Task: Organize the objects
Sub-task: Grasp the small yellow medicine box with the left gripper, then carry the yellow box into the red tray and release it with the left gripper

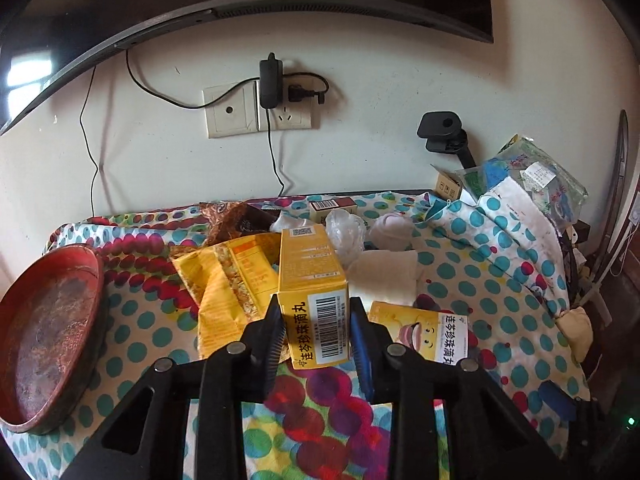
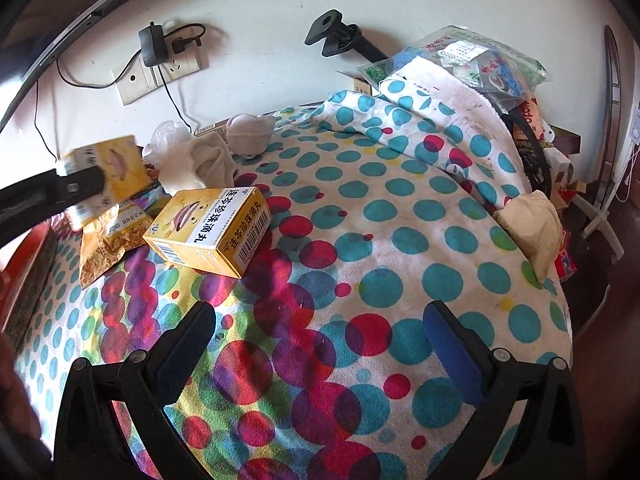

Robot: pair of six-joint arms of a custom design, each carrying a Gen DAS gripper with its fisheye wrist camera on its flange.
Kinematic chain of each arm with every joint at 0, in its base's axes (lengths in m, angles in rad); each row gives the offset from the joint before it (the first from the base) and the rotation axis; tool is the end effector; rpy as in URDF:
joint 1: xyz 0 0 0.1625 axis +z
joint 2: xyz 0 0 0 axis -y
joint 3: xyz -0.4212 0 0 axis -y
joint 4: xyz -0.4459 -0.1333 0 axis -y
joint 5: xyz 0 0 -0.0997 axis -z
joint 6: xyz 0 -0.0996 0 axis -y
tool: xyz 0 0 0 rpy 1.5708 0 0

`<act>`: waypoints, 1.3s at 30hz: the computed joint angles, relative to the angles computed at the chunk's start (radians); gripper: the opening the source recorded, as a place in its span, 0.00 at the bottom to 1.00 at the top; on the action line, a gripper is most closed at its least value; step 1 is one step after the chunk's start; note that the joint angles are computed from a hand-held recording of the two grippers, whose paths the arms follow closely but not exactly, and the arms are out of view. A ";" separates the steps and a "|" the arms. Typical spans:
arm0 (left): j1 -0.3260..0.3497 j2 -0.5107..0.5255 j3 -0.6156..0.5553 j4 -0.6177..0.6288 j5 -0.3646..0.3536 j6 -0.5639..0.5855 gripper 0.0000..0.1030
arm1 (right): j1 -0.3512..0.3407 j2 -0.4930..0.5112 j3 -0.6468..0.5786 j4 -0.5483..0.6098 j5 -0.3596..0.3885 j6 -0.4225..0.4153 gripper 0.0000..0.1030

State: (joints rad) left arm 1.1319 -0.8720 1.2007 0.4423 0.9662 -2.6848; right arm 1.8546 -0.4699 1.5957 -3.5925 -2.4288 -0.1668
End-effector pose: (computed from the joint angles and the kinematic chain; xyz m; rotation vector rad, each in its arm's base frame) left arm -0.1180 -0.6983 0.2124 0.7417 2.2626 -0.9912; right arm 0.2462 -0.6372 -0.0121 0.0194 -2.1724 1.0746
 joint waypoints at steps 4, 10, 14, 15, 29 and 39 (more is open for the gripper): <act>0.006 -0.111 0.117 -0.033 -0.003 0.025 0.30 | 0.001 0.001 0.000 0.008 0.031 -0.050 1.00; 0.059 -0.265 0.246 -0.051 0.004 0.017 0.30 | 0.022 0.019 -0.035 0.033 0.064 -0.137 1.00; 0.103 -0.321 0.276 -0.037 0.003 -0.026 0.30 | 0.044 0.053 -0.137 0.069 0.077 -0.261 1.00; 0.111 -0.330 0.281 -0.033 0.010 -0.036 0.30 | 0.046 0.059 -0.176 0.118 0.078 -0.250 1.00; 0.122 -0.439 0.369 -0.087 0.106 0.008 0.30 | -0.003 0.185 -0.524 0.596 0.062 0.062 0.35; 0.141 -0.465 0.358 -0.121 0.064 0.012 0.30 | 0.050 0.168 -0.476 0.398 0.088 -0.094 0.26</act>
